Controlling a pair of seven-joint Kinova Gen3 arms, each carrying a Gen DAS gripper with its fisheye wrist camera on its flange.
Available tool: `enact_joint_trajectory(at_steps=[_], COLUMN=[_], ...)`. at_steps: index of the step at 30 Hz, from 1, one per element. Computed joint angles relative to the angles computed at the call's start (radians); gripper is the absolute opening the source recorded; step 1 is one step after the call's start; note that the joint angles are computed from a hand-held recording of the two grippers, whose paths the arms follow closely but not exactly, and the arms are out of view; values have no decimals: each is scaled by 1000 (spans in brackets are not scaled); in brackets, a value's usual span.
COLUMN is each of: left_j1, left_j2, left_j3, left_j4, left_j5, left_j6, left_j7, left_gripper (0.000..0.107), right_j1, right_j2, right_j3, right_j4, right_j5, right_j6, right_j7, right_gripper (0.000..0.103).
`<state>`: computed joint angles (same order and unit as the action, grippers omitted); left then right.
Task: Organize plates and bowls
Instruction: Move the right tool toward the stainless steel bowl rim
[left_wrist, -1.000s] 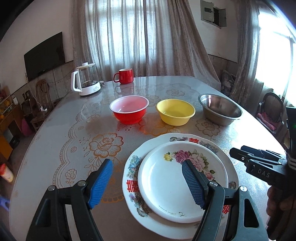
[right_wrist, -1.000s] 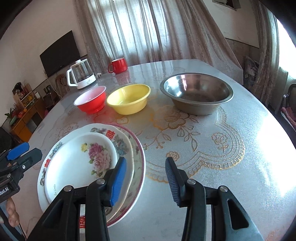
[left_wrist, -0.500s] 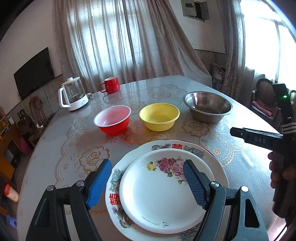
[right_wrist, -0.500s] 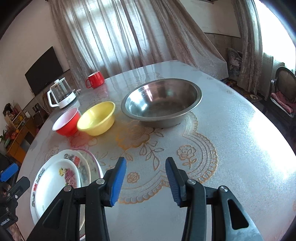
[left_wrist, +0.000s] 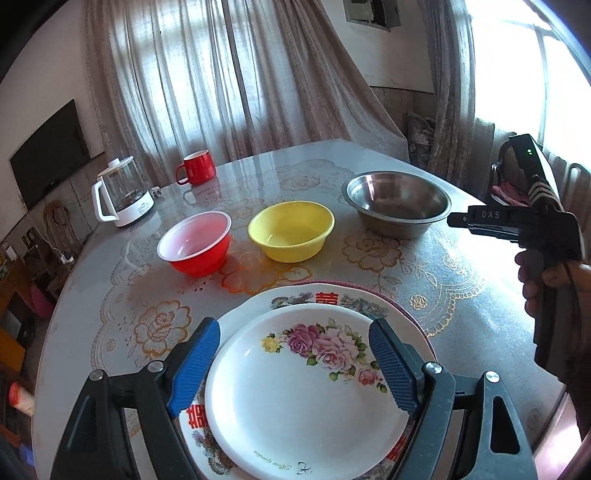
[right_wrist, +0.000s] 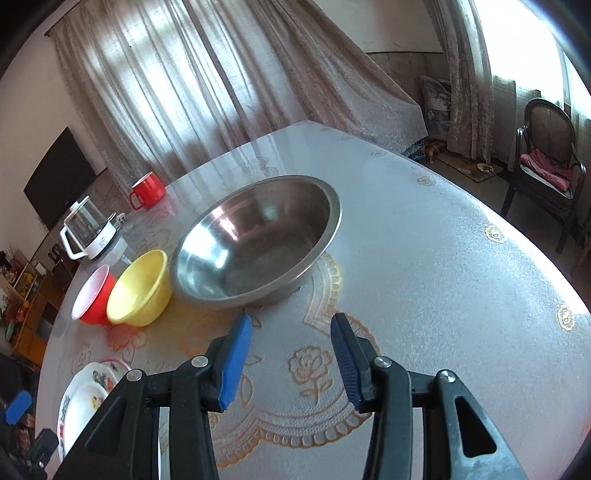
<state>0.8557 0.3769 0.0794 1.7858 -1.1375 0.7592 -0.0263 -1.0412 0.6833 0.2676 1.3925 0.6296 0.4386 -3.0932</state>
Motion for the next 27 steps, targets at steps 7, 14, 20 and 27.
enact_joint_trajectory(at_steps=[7,14,20,27], left_j1=[-55,-45,-78,-145], left_j2=[19,41,57,81], left_j3=[-1,-54,-63,-58], left_j4=[-52,-91,-136,-194], left_j5=[107,186,284,460], left_j6=[-80,-122,-162,-236], left_j7=[-110,-187,-276,-443], left_gripper=[83,83,83,83], right_j1=[112,165,225,245], right_j2=[27,72,196,215], right_j3=[-51,-92,-154,-218], right_j4=[-63,-187,-458,-561], right_j5=[-83,-152,-254,-287], right_j6=[-4,73,317,483], right_j7=[33,131,347,576], right_gripper=[62,62,62,62])
